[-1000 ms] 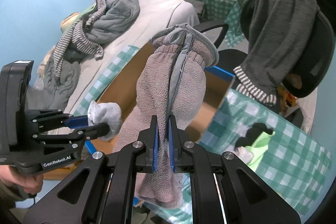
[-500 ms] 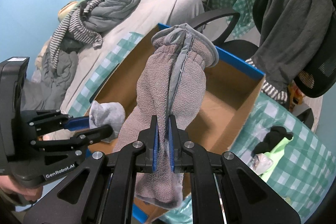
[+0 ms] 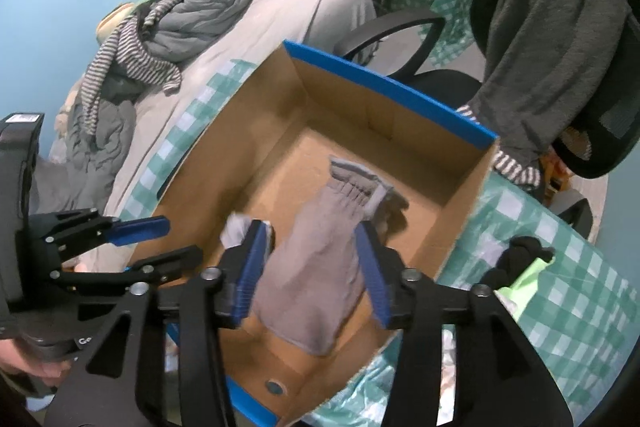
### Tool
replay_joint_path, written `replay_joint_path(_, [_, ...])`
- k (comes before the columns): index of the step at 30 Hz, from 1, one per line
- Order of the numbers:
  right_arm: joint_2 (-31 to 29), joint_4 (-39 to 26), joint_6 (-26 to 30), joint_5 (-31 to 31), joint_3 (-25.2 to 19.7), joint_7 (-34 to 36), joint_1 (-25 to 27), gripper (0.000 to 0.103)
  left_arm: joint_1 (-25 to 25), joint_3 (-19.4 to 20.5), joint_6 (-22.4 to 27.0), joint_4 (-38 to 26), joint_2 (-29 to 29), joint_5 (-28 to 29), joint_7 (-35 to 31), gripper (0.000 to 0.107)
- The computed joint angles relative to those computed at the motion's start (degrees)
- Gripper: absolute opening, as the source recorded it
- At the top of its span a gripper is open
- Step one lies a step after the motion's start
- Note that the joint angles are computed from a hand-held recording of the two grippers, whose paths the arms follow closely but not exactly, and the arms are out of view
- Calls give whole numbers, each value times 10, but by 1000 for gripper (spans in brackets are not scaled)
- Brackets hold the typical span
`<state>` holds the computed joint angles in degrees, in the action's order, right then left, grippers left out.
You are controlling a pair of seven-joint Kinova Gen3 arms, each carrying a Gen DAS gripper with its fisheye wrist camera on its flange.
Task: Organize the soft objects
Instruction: 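Open both grippers to drop the mitten and sock into the box, then move both grippers back over the table toward the green mesh scrubber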
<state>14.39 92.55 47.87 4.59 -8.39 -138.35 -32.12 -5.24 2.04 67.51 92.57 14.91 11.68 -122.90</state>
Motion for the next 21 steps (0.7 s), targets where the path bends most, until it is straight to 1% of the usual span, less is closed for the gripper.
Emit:
replay_joint_path(1, [-5,2,4,3,1,-5,-1,57,1,0,2,0,-2,-1,1,49])
replay_joint_path(3, [-12,3,17,10,4,-14,-3,58,1,1,8,-2,-8,3,0,50])
replay_joint_path(6, [-29,14,23,19,4,-31,-2,60,2,2,15,-2,-17,9,0,58])
replay_joint_path(14, [-81,58,33,29,-7,-82,13,60,24,10,25,7,-44,18,-3,60])
replay_joint_path(16, [-91,63,52,32,-11,-94,16,60,33,13,26,9,-49,18,-2,61])
replay_joint_path(18, [-107,75,61,37,-16,-108,19,60,40,15,28,12,-53,19,-2,63])
replay_joint_path(21, [-129,91,71,42,-24,-126,27,60,49,17,28,17,-59,21,-5,64])
